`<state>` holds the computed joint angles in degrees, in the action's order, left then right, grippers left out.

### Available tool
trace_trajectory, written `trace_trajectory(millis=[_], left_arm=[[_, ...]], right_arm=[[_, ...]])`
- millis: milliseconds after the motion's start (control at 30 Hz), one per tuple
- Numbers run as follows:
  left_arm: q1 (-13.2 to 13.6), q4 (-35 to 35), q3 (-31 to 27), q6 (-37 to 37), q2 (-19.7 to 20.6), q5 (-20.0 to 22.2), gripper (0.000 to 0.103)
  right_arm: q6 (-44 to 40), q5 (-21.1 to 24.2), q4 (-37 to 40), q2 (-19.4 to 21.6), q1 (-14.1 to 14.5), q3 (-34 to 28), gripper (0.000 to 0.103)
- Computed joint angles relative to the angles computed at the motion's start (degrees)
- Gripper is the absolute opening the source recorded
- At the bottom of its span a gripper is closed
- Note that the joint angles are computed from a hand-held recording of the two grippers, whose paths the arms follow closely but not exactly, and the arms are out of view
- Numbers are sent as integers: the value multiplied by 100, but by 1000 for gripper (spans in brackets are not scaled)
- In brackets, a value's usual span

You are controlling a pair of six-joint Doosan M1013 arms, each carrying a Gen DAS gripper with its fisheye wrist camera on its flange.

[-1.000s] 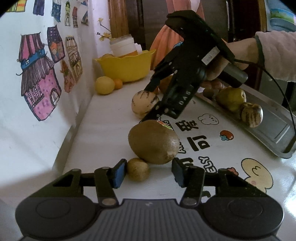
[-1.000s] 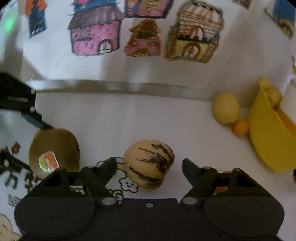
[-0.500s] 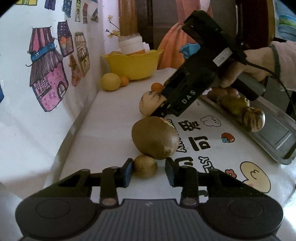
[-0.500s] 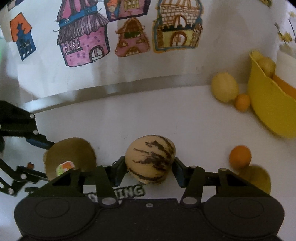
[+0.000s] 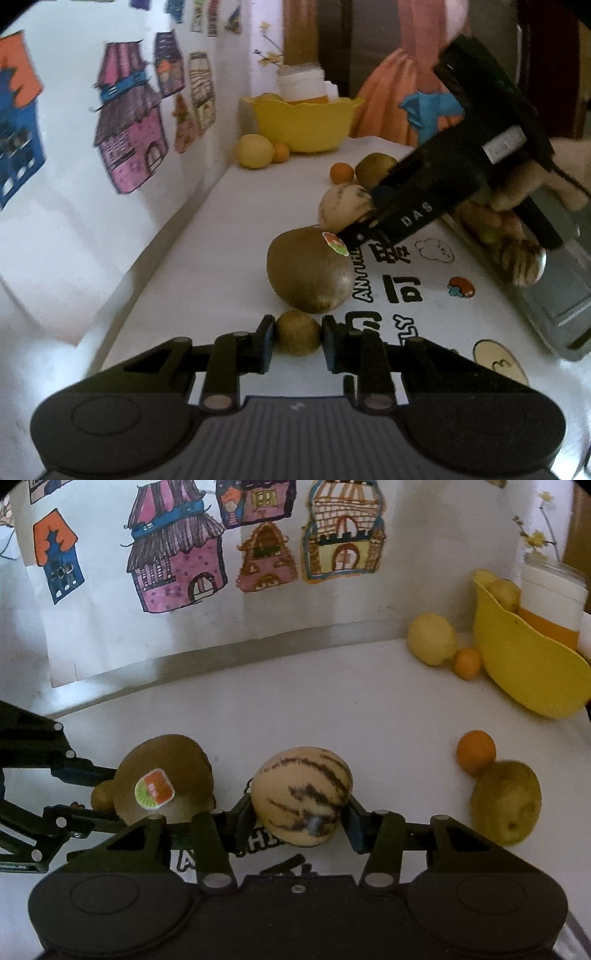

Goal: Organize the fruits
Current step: 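Grasp the small brown fruit with the left gripper while the right grasps the striped pepino, then carry the small fruit and pepino over the metal tray with both grippers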

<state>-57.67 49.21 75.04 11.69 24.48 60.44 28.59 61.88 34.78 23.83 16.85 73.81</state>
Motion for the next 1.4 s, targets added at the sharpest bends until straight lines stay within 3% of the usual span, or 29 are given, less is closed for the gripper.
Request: trace_trajectory(millis=[200, 633, 900, 1133, 1400], left_arm=[[-75, 137, 58, -654, -22, 37, 29], [-263, 479, -12, -1305, -41, 132, 29], [-387, 746, -334, -1379, 93, -23, 29], [-491, 826, -739, -1404, 342, -226, 29], [-569, 731, -1375, -1015, 780, -303, 29]], right_arm=[[462, 48, -3, -108, -77, 97, 50], [284, 116, 356, -529, -322, 488, 50], [-185, 388, 1007, -1069, -766, 832, 50], [-610, 25, 1293, -1590, -1270, 1382, 50], [-784, -399, 1113, -1830, -1771, 1837, 50]])
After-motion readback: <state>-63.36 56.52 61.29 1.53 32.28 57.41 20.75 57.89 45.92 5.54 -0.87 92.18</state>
